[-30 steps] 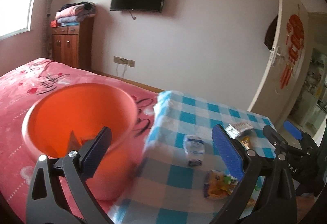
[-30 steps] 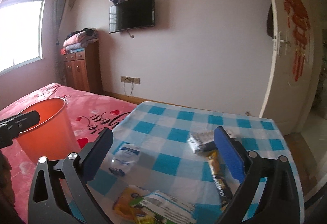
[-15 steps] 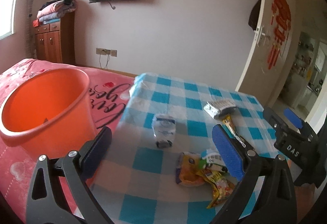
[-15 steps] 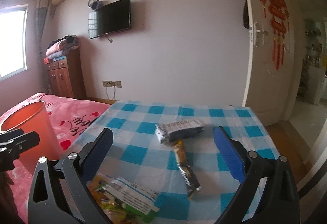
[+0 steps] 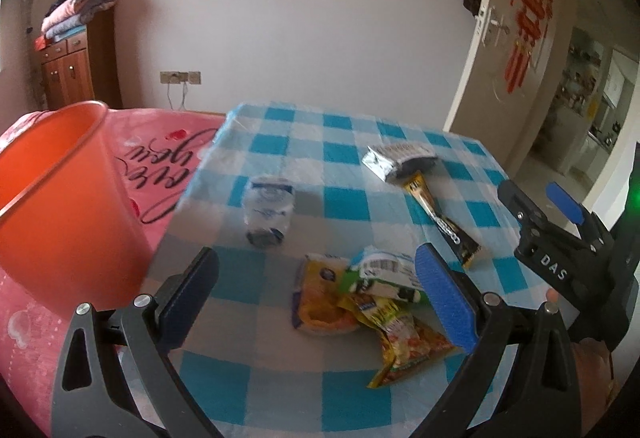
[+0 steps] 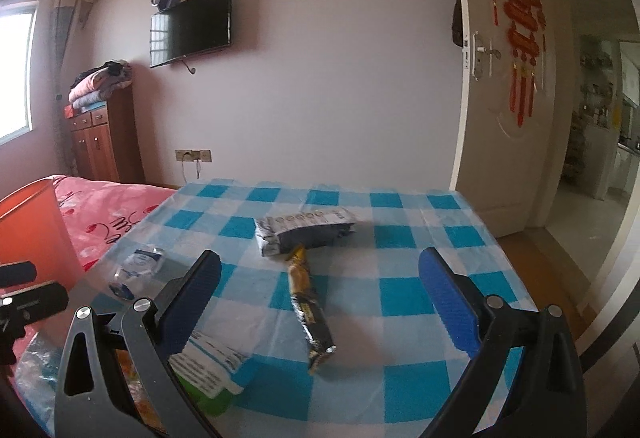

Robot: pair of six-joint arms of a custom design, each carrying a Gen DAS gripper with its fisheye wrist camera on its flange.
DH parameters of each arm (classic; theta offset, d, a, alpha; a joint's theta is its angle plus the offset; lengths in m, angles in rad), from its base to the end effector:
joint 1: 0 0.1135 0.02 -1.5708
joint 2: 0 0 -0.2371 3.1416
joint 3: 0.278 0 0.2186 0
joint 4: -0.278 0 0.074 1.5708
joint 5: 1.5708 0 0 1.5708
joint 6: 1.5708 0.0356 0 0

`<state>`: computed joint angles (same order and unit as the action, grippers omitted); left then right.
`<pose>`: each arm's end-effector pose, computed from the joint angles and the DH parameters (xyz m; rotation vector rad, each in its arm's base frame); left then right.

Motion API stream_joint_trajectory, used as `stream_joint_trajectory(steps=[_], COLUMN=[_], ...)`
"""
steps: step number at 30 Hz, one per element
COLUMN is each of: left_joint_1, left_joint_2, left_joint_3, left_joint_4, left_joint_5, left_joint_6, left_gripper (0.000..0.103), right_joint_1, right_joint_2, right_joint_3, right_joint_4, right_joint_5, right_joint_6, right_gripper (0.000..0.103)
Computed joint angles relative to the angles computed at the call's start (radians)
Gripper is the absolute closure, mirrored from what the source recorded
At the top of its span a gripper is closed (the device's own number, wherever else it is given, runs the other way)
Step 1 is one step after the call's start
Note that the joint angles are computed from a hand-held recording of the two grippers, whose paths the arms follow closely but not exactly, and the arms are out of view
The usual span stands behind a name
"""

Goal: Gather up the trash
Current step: 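Move both open grippers back over the table toward the milk bag and coffee stick, then grasp the white Magicday milk bag with the left gripper while the right grasps the coffee stick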

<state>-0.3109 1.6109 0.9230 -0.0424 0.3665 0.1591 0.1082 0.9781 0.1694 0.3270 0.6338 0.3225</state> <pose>0.2911 -0.1069 0.1918 0.7159 2.1775 -0.4996 0.1684 -0.0029 0.1519 0.5887 1.8816 -0.3693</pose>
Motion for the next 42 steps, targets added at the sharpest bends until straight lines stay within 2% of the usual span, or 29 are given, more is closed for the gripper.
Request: stream_joint_trajectory(steps=[12,22,28,36,42], left_joint_1=[-0.095,-0.099,-0.043,-0.031,-0.064], left_joint_2=[0.072,0.191,0.303,0.532,0.649], left_joint_3=[0.031,0.157,0.308,0.621,0.76], left_joint_4=[-0.026,-0.093,-0.134,-0.261,-0.303], left_joint_5=[-0.089,-0.11,-0.119,-0.14,-0.176], left_joint_6=[0.029,0.025,0.013,0.04,0.04], left_gripper=[0.004,0.004,0.004,0.004,0.005], right_joint_1=[-0.151,-0.347,-0.492,-0.556,-0.592], right_joint_2=[0.046,0.174,0.233,0.339,0.424], right_joint_3=[-0.076,-0.073,-0.048,0.018,0.082], right_joint_4=[0.135,0.201,0.193,0.177,0.169], right_joint_5=[-0.112,-0.353,-0.566,-0.702,-0.79], right_joint_6=[-0.047,-0.025,-0.004,-0.008,-0.03], right_gripper=[0.005,0.005,0.005,0.005,0.005])
